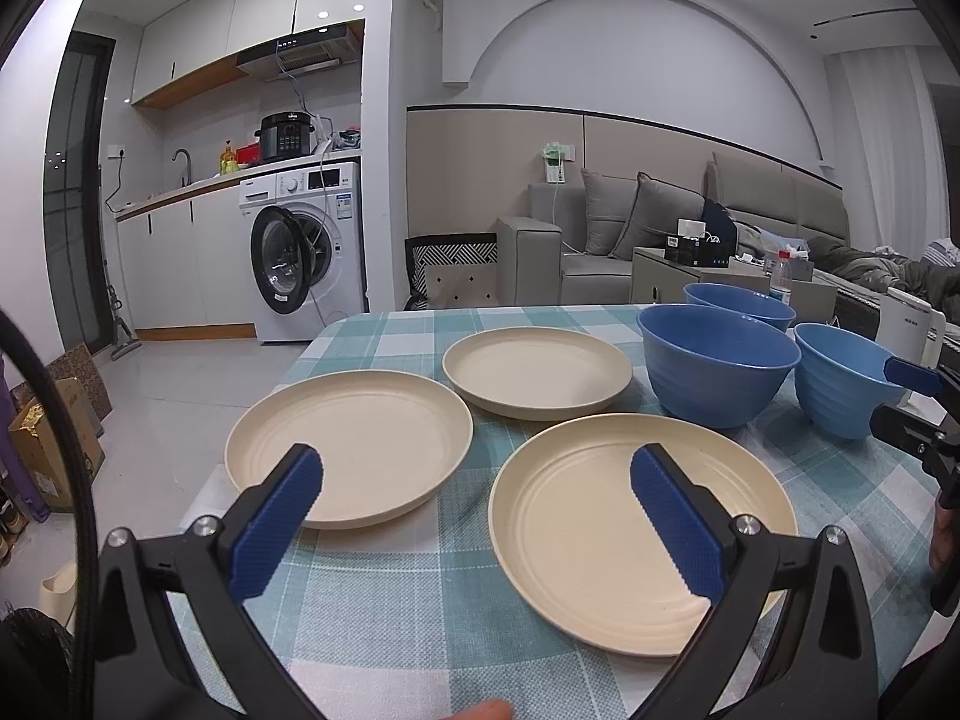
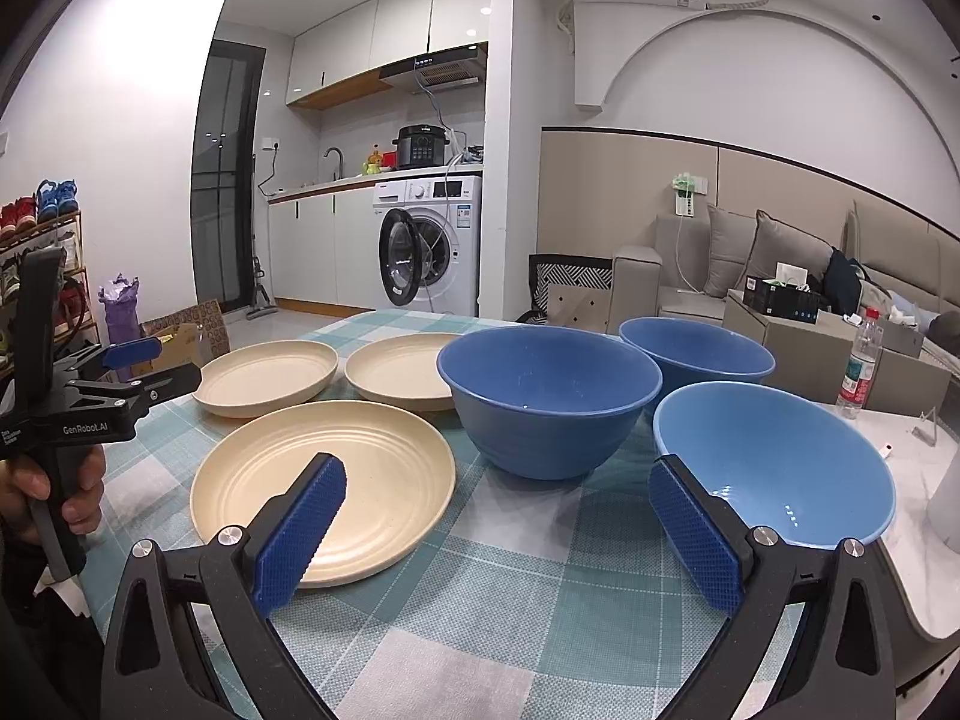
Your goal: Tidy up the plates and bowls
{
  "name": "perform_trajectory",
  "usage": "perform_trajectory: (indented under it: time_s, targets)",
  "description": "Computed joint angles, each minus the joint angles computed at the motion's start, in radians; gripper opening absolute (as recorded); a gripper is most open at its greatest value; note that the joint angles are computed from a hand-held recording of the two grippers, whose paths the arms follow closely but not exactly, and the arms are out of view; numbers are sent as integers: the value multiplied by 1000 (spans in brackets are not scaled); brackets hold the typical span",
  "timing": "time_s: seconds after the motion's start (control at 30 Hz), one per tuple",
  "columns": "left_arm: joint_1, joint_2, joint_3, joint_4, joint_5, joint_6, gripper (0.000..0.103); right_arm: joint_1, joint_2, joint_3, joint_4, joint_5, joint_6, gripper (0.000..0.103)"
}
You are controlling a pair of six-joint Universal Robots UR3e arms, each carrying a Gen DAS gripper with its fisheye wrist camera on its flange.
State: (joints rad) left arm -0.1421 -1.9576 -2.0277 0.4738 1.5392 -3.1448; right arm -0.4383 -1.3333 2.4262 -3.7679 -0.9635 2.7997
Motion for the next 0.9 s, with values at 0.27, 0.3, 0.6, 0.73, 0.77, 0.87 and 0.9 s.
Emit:
perform_trajectory:
  time_s: [0.27, 0.3, 0.6, 0.73, 0.77, 0.87, 0.9]
  targets:
    - [3, 3, -5, 6, -5, 0, 103, 1, 2, -2, -1, 0, 1, 103]
    - [3, 5, -6, 6, -5, -1, 103, -1, 1, 1, -3, 2, 2, 103]
    - [4, 3, -8, 17, -4, 5, 103, -2, -1, 2, -1, 2, 2, 103]
    - [2, 1, -11, 23, -2, 5, 103, -2, 0, 0, -1, 4, 2, 103]
    - [2, 1, -11, 23, -2, 5, 103, -2, -2, 1, 1, 4, 1, 103]
    - [1, 2, -12, 23, -2, 4, 103, 1, 4, -2, -4, 0, 2, 103]
    - [1, 2, -12, 23, -2, 4, 103, 1, 5, -4, -4, -1, 3, 103]
